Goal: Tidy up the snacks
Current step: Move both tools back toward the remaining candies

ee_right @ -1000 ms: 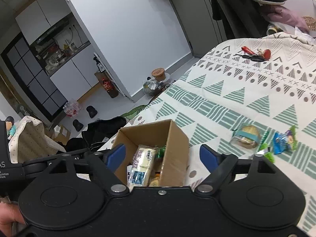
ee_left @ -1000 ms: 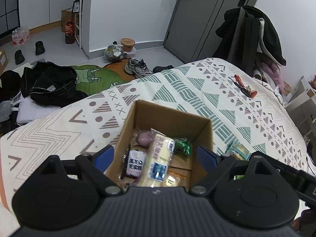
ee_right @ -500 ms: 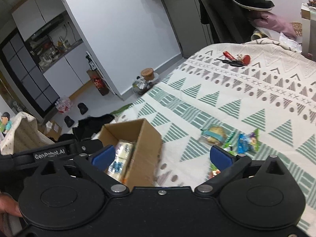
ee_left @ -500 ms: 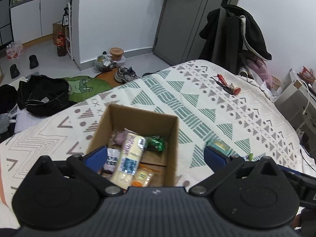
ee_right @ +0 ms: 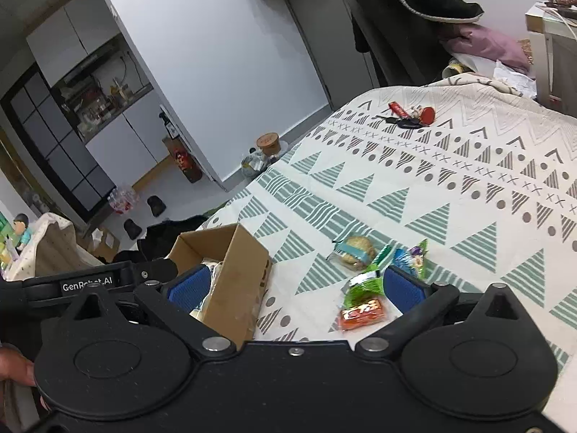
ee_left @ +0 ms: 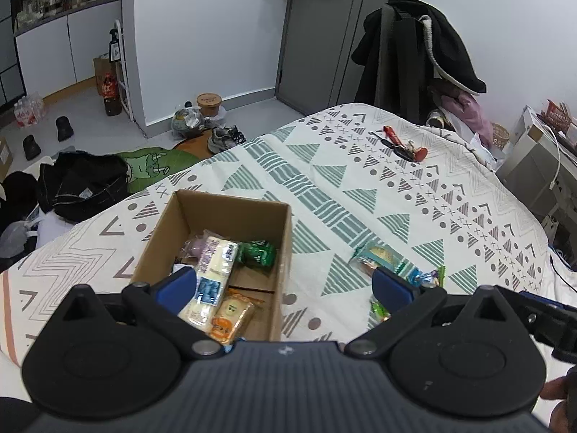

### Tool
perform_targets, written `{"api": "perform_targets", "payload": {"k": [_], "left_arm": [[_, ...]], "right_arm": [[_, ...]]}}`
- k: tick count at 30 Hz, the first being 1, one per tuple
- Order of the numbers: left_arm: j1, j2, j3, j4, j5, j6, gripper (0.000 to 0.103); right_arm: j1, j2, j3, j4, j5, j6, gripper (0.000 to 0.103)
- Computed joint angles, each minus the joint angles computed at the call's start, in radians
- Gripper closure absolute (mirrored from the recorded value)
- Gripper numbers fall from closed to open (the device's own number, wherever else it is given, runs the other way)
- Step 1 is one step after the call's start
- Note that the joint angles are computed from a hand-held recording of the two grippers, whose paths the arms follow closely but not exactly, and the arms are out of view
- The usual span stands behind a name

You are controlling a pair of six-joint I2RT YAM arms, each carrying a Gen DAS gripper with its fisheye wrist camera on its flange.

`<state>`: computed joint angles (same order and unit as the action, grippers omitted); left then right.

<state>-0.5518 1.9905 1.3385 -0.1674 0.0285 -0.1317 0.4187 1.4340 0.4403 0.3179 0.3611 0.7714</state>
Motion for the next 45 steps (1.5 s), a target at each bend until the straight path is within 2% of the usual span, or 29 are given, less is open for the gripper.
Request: {"api": "perform_targets", "payload": {"k": [6, 17, 24, 28, 32, 39, 45], "left_arm": [[-0.052, -0.026, -0.027, 0.011, -0.042, -0.034, 0.0], [-0.133, -0.035, -0.058, 0.041, -0.114, -0.077, 0.001], [-0.174, -0.01, -0.071, 0.093, -0.12, -0.104, 0.006], [-0.187, 0.037, -0.047, 0.109, -0.089, -0.125, 0.014], [-0.202, 0.094, -0.023, 0.132, -0.071, -0.146, 0.019], [-0.213, 0.209, 0.053, 0.13, -0.032, -0.165, 0.02], [-0.214, 0.321, 0.154, 0.095, 0.008, -0.171, 0.02]], "right_arm": [[-0.059, -0.073, -0.103, 0.049, -0.051, -0.03, 0.0], [-0.21, -0.127, -0.259, 0.174, -0.163, -0.009, 0.0], [-0.305, -0.082, -0.305, 0.285, -0.226, -0.029, 0.001], [-0.393, -0.03, -0.326, 0.356, -0.301, -0.043, 0.01], [-0.433, 0.02, -0.321, 0.384, -0.322, -0.052, 0.014], [-0.466, 0.14, -0.279, 0.421, -0.36, -0.069, 0.024], [-0.484, 0.233, -0.228, 0.429, -0.386, -0.082, 0.025]]}}
